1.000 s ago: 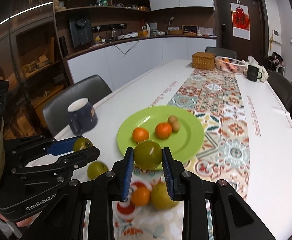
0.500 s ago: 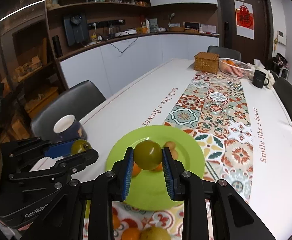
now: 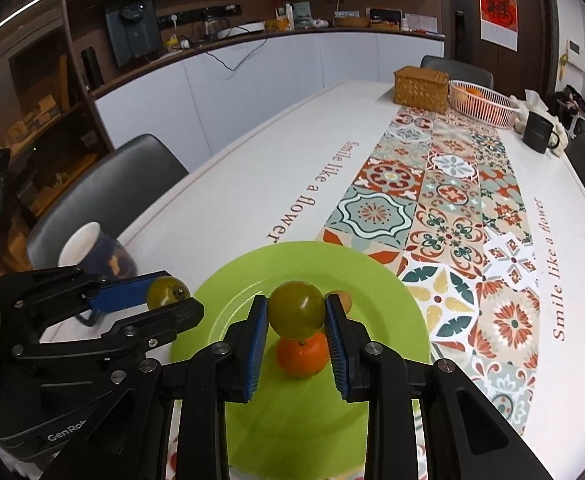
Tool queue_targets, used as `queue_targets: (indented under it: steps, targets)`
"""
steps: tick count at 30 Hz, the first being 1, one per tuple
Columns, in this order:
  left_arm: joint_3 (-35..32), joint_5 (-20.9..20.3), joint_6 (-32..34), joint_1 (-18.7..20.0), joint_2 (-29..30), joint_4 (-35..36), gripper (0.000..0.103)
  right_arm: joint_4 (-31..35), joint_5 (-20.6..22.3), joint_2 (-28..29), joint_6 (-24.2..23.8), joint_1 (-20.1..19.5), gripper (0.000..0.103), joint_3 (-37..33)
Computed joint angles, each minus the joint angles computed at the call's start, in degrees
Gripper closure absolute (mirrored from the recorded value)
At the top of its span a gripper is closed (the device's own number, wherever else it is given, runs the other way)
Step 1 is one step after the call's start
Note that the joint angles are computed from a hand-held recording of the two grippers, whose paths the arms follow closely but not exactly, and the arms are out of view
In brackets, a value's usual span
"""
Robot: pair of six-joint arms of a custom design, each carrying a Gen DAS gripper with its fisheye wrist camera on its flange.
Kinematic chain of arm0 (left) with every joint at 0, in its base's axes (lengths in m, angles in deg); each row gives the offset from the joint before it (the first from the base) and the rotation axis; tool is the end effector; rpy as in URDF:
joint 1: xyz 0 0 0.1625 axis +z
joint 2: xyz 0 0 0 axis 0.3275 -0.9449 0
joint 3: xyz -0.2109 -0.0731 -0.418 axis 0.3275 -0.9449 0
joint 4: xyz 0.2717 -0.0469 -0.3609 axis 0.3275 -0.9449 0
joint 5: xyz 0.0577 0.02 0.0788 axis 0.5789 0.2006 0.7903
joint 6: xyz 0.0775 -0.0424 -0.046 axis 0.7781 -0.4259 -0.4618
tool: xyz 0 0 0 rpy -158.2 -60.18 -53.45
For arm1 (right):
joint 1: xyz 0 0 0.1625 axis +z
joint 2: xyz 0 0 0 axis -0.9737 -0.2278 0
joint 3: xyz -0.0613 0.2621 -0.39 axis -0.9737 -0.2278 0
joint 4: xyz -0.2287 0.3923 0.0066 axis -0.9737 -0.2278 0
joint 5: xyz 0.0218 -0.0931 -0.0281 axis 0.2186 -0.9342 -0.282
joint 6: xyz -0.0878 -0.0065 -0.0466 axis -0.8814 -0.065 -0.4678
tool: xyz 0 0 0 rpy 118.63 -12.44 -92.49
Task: Organize fruits
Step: 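Lift the green fruit with the left tool toward the plate while the right tool carries its fruit, then open the left tool over the plate while the right tool releases its green fruit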
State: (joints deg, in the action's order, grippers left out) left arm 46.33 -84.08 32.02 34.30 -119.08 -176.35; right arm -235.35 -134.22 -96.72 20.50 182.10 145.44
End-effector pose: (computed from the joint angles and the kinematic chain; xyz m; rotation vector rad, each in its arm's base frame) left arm -0.2102 -0.6435 0.1973 0.1759 2.2830 -0.8516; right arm 0.3081 -0.7208 0.1040 1.1490 -2.5229 0.4859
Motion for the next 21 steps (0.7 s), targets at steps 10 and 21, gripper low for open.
queue_targets:
  steps: [10, 21]
  targets:
    - [-1.4, -1.8, 0.4, 1.4, 0.8, 1.6, 0.072, 0.6, -0.5, 1.7, 0.1, -0.6, 0.073, -1.5]
    - [2.1, 5.4, -0.9, -2.2, -0.7, 1.1, 0.057, -3.5, 0.2, -0.9, -0.9, -0.6, 0.068, 2.2]
